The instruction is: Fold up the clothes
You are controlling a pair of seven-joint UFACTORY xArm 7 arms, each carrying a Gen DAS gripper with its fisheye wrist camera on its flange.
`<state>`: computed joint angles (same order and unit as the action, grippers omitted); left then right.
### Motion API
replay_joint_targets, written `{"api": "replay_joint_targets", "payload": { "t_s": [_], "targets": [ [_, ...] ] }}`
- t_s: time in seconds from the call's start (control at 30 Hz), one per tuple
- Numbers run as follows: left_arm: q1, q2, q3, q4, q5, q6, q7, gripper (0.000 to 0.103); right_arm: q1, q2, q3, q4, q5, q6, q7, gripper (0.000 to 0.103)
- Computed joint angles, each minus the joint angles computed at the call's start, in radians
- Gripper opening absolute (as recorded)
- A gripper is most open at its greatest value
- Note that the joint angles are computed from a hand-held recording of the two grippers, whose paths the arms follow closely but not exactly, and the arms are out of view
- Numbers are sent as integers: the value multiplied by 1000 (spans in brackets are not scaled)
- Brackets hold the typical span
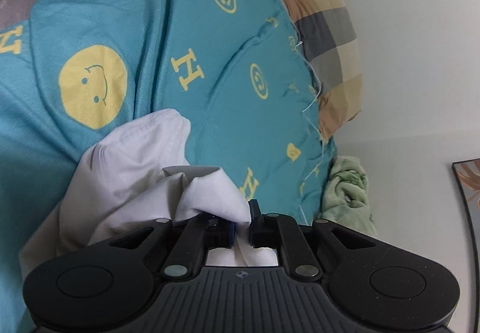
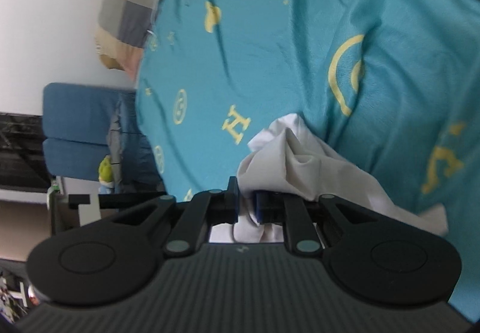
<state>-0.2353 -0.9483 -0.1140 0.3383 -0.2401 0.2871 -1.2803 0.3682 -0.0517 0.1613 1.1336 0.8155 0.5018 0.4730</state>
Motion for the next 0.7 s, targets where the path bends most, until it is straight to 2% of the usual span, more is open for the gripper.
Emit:
{"api": "replay_joint_targets", "payload": {
  "t_s": [0.1, 0.23, 0.3, 0.4, 0.47, 0.53, 0.6, 0.7],
  "targets": [
    [-6, 63, 24, -4, 5, -53, 35, 9, -3, 52, 3, 32, 15, -11, -26, 15],
    [2, 96, 20, 11, 23, -58, 69, 10, -15, 87, 15, 47, 34, -20, -67, 15],
    [-6, 90, 27, 10, 21, -57, 82, 14, -19, 86, 21, 37, 43, -29, -78, 15],
    [-5, 55, 18, 15, 27, -21, 96, 27, -20, 71, 25, 23, 52, -37, -101, 19],
    [-9, 25, 11, 28, 40, 14, 116, 48, -17, 58, 27, 22, 71, -50, -147, 33],
    [2, -4, -12, 59, 66, 81, 136, 54, -9, 35, 28, 13, 149, -75, -254, 71],
    [10, -21, -35, 103, 92, 147, 155, 56, 1, 3, 19, 3, 244, -78, -363, 80],
    [16, -23, -63, 189, 134, 250, 198, 59, 18, -48, -2, -13, 350, -67, -522, 80]
  ]
}}
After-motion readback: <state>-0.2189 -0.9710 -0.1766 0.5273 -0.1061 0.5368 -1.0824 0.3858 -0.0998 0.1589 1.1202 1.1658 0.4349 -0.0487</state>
